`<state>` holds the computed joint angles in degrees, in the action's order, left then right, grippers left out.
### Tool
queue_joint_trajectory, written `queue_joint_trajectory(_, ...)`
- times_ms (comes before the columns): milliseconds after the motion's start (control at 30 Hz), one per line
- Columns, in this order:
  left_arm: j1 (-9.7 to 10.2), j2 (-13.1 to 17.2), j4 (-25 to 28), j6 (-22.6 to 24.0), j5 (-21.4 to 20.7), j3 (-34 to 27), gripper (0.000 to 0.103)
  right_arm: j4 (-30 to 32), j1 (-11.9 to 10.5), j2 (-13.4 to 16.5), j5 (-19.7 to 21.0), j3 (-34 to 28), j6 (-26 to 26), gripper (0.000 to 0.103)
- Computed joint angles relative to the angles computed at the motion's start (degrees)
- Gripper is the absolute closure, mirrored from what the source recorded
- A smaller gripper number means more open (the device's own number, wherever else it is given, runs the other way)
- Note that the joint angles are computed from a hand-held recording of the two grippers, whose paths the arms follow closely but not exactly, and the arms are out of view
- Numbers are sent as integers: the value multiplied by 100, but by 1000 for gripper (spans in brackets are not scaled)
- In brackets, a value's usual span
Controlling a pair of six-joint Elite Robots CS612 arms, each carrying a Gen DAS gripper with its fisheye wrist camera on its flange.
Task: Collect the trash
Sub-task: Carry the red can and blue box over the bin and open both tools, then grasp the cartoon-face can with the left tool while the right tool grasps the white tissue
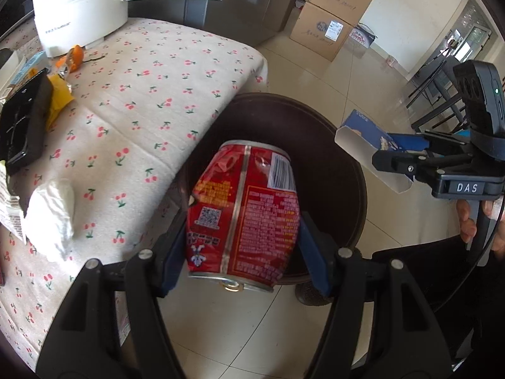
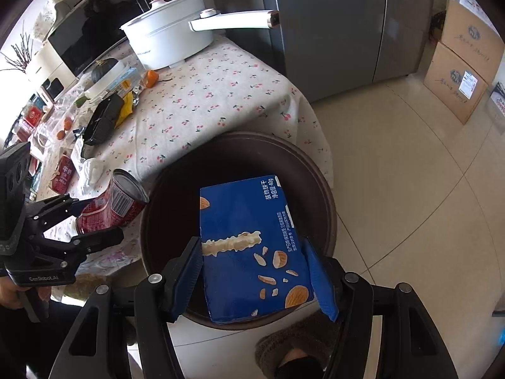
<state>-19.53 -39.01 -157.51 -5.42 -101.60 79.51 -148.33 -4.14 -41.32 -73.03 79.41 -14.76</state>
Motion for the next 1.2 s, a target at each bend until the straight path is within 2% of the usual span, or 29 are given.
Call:
queue_joint_trajectory(133,-62,129,120,108,80,-139,36,66,-48,35,-98,-22,100,38)
queue_joint_trajectory(333,-82,177,26,116,197,-165,36,136,-54,74,-209,-68,161,38)
queue_joint_trajectory(367,-83,164,-6,116,212,-147,32,149,-47,82,-225,-82,162,38)
queue_joint_trajectory(400,-98,139,-47,107,288,-113,22,154,-42,84,-243,-83,158,38)
queue_joint_trajectory(467,-131,75,-176,131,545,-19,9,163,-34,78,-284,-73,137,38)
queue_joint_trajectory(633,-139,-35,-291,199,795,122,3,212,-4,109,-354,-121,105,38)
queue_joint_trajectory(967,-48,-236,-454,-56,1155,401,1,385,77,183,-596,-267,129,37)
queue_joint_trajectory(1000,-40,-258,-491,-87,1184,436,1,395,87,183,-613,-275,143,35)
queue_joint_trajectory(1100,-10,-321,-584,-178,1262,532,1,375,119,182,-630,-298,168,18)
queue_joint_trajectory(1200,24,-376,-668,-255,1296,615,1,269,163,155,-615,-275,115,18)
